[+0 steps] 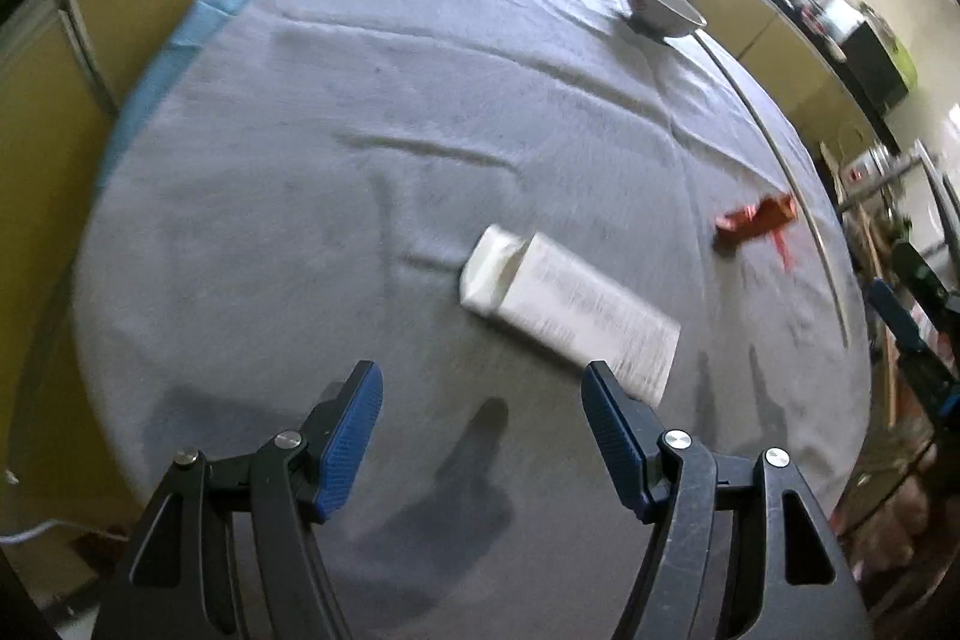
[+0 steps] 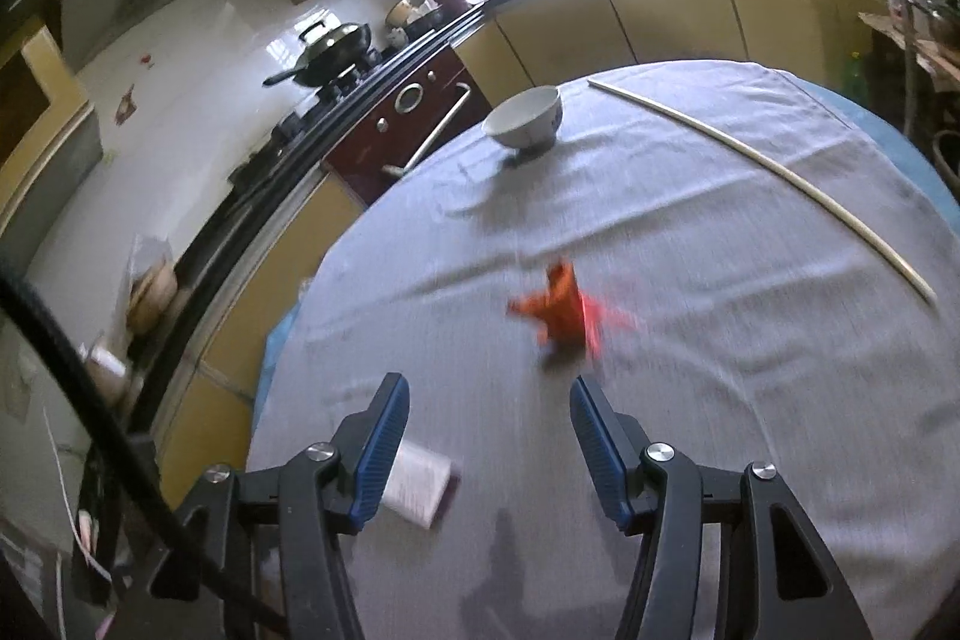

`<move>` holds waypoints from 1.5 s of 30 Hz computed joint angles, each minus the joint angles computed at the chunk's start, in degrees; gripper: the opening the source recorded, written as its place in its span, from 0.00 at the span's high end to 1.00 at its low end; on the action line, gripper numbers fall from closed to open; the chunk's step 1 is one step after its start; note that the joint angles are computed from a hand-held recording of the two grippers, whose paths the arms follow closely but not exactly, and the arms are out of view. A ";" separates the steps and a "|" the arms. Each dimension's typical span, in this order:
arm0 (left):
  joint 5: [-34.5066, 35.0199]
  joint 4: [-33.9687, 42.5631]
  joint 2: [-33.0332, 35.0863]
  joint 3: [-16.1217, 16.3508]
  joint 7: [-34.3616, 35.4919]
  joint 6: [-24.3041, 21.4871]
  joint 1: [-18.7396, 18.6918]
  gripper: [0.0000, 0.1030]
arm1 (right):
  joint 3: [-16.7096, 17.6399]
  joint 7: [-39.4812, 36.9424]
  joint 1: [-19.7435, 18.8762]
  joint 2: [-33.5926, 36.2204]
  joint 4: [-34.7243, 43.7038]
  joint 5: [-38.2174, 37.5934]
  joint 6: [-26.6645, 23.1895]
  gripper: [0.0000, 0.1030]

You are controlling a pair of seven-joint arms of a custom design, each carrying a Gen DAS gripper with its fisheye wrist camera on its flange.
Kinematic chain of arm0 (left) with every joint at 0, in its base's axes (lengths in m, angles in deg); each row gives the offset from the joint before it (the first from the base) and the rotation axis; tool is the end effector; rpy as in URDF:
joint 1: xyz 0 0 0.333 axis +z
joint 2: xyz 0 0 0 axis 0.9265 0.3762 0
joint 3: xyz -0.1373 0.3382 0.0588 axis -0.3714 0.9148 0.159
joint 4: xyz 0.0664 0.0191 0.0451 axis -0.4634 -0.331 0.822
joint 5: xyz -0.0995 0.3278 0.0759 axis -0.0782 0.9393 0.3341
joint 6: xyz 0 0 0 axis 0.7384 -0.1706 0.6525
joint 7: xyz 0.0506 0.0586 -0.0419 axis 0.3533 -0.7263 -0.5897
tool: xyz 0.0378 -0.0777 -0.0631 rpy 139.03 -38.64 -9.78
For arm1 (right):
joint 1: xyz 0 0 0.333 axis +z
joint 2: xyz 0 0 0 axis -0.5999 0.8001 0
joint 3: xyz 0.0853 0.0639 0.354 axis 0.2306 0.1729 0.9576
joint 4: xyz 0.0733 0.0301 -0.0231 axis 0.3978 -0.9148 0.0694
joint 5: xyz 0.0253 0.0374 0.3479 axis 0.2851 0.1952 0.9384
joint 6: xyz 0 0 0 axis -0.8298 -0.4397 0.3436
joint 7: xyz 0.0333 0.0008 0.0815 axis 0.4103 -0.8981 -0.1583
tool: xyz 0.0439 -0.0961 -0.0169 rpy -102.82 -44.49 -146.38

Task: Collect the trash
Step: 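Grasp the white box with the left tool while the right tool approaches the orange item, then grasp the orange bag with red netting with the right tool while the left tool lifts the white box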

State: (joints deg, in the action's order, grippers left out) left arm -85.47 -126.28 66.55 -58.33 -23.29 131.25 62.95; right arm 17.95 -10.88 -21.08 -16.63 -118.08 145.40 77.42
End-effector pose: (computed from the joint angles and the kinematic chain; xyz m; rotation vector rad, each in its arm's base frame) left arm 0.4199 -0.0452 0.4851 -2.5327 1.5265 -0.6317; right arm 0.5184 0.1534 0.5375 -1.6938 1.5242 0.0056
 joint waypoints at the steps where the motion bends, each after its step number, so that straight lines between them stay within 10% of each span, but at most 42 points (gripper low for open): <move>1: -1.97 1.54 1.69 0.61 0.23 -0.30 -0.66 0.32 | -0.15 1.13 -0.13 2.09 2.27 -0.54 -0.23 0.42; 12: -2.11 11.82 12.41 -3.06 -8.13 -3.75 2.72 0.32 | 1.97 12.53 -1.70 17.04 16.14 -12.44 1.39 0.47; 24: 22.95 13.75 16.10 -5.94 -10.70 -0.86 1.95 0.31 | 2.80 0.08 -3.12 6.21 0.42 -13.91 -1.55 0.61; 34: 4.92 7.54 10.96 -5.35 7.56 3.59 1.92 0.31 | 0.46 -2.28 -1.45 3.26 -1.54 -11.73 -0.05 0.34; 42: -1.95 2.43 4.37 -2.11 1.79 0.36 0.33 0.28 | 1.34 -0.95 -0.53 12.19 6.03 -22.64 -1.49 0.34; 45: -6.73 3.55 5.42 -1.56 1.86 -0.49 -1.18 0.28 | 1.90 -1.03 -0.30 12.43 4.43 -25.05 0.64 0.58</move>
